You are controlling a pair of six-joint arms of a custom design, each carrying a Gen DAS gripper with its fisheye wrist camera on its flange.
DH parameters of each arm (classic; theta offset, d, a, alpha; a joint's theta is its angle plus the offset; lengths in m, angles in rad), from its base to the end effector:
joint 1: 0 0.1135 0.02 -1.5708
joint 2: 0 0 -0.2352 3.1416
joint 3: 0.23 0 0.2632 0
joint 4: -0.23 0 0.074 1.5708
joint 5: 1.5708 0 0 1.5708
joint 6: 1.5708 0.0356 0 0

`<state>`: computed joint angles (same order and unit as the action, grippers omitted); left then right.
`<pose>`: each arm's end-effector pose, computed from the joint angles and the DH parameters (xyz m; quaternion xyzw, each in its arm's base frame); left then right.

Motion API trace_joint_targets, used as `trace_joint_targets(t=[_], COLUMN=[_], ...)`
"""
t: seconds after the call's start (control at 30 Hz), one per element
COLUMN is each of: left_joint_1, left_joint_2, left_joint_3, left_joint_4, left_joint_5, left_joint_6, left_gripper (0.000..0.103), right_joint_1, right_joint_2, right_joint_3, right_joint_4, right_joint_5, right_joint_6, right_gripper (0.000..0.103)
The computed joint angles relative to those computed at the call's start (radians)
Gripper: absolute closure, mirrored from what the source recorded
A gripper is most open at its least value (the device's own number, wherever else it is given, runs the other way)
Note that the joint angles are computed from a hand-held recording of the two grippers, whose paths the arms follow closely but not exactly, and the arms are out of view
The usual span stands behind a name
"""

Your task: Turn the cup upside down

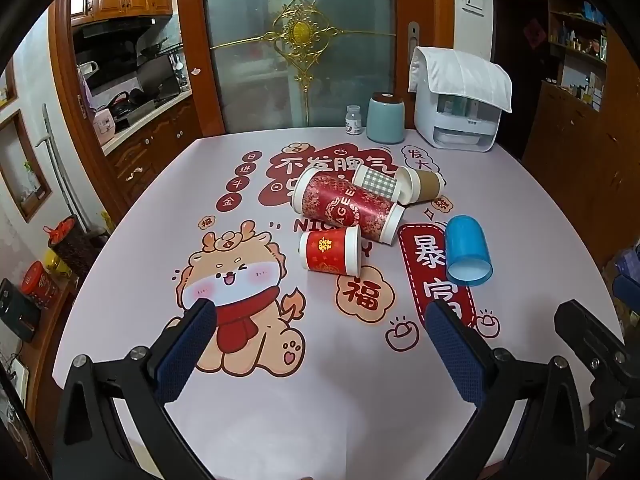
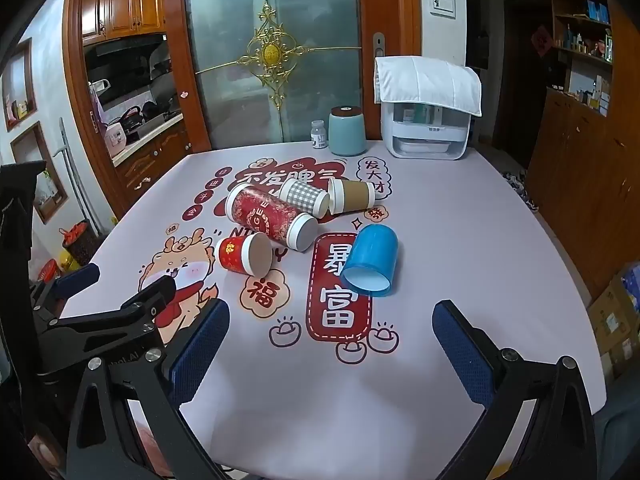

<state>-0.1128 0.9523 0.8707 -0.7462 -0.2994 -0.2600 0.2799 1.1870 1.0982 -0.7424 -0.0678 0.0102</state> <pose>0.2168 -0.0140 0.2645 -0.1217 0.9149 0.0700 0.3785 0.2553 0.0759 0.2877 -0.1374 0.9218 0.0835 0.3529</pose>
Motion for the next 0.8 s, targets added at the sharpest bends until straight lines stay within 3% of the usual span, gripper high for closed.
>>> trace_joint_targets(t=[0.8], left_joint_1=[-0.033], left_joint_2=[-0.040], left_joint_3=[-0.026], left_joint_4=[0.005], left_joint_5=[0.006], left_joint_6=[0.019], left_gripper=[0.001], right_joint_1=[-0.014], right_joint_2=[0.017], right_joint_3=[0.016], right_joint_4=[-0.009], right_joint_5=[-0.010], right_joint_6=[-0.007], right_gripper=[0.000])
